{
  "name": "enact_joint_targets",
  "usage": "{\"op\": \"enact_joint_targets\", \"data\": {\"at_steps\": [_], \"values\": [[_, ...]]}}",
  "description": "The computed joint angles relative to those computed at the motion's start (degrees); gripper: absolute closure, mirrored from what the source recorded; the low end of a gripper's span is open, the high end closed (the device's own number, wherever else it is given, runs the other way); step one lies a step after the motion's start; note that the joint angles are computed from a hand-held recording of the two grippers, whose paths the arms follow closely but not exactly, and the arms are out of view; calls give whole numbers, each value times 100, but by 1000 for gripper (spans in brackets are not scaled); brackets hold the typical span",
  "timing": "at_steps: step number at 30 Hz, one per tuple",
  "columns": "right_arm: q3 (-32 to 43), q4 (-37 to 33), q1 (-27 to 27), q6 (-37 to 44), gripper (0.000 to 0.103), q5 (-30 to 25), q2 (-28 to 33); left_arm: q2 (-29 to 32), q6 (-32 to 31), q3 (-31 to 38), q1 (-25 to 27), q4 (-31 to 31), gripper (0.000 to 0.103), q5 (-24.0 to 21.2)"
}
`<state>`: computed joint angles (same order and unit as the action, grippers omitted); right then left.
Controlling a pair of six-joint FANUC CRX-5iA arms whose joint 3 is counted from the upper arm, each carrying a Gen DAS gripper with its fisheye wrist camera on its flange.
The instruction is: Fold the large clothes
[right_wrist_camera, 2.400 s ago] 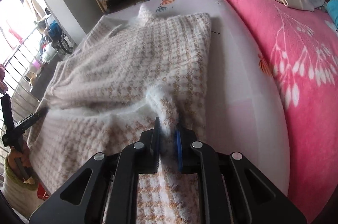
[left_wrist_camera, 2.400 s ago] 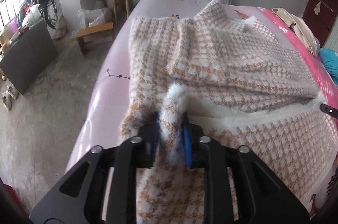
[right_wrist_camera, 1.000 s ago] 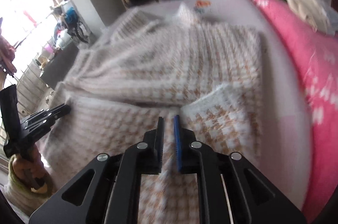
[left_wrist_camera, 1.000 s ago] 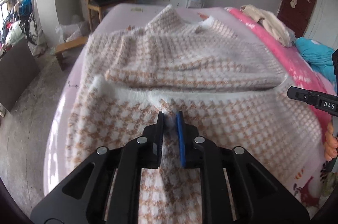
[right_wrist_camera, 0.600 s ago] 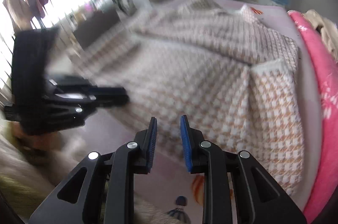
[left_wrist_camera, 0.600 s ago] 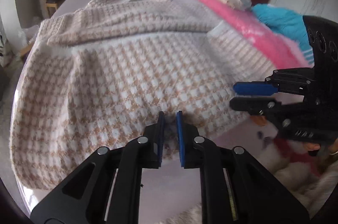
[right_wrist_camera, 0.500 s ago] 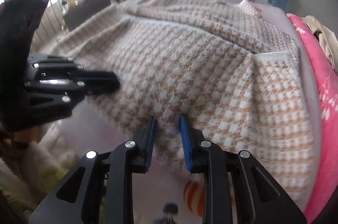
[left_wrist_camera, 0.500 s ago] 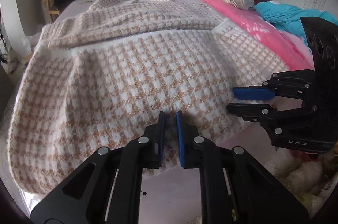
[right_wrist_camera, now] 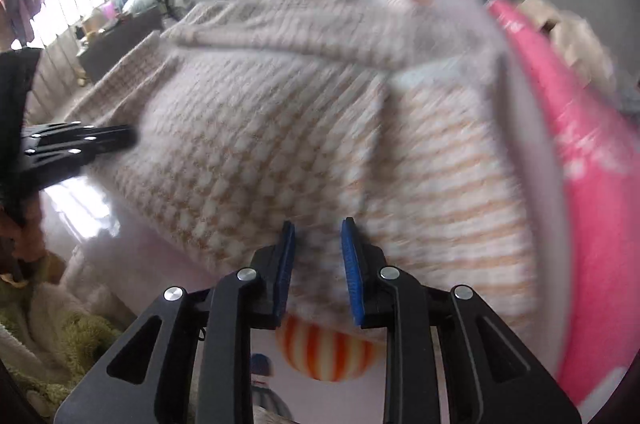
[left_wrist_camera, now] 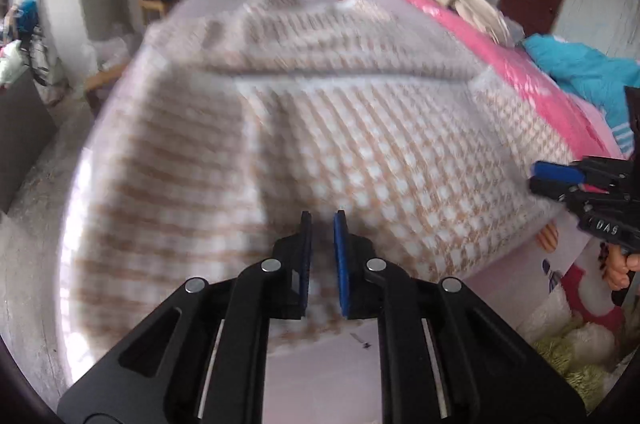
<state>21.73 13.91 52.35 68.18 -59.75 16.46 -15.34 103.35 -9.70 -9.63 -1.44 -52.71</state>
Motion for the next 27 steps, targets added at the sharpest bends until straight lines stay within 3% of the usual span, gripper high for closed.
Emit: {"op": "enact_joint_targets", "data": {"at_steps": [3, 4, 5, 7, 8, 10, 12, 14, 18, 20, 23, 24, 27], "values": [[-234, 251, -227, -745, 80, -26, -84, -141, 667, 18, 158, -494, 83, -233], [-156, 68, -358, -825, 80, -178, 13, -129, 778, -124, 427, -340, 84, -295], [-188, -316, -518, -858, 80, -53, -13, -254, 589, -412, 673, 91, 85, -56], [65, -343, -512, -787, 80, -301, 82, -408, 457, -595, 895, 490, 85, 85], [123, -230, -475, -781, 80, -349, 69, -444, 525, -525, 901, 462, 85, 6], [-89, 9, -454, -995, 78, -29, -123, -650, 900, -443, 820, -2, 73, 36], [-167, 154, -505, -1171, 78, 34, -121, -634, 1127, -327, 830, -362, 68, -86], [20, -199, -671, -1030, 78, -198, 83, -399, 1004, -340, 1040, -36, 71, -241], [384, -102, -644, -969, 78, -424, 203, -229, 1328, 205, 695, -644, 72, -753], [571, -162, -653, -1025, 68, -324, 215, -163, 1480, 447, 615, -735, 69, -928], [1007, -502, -699, -805, 53, -162, 398, 279, 1534, 1029, 324, -1030, 58, -1113], [1269, -709, -721, -609, 51, -177, 557, 492, 1531, 1263, 177, -1138, 51, -1174], [2143, -1047, -713, -228, 51, -464, 1133, 1094, 1700, 1856, -151, -1372, 42, -1391]]}}
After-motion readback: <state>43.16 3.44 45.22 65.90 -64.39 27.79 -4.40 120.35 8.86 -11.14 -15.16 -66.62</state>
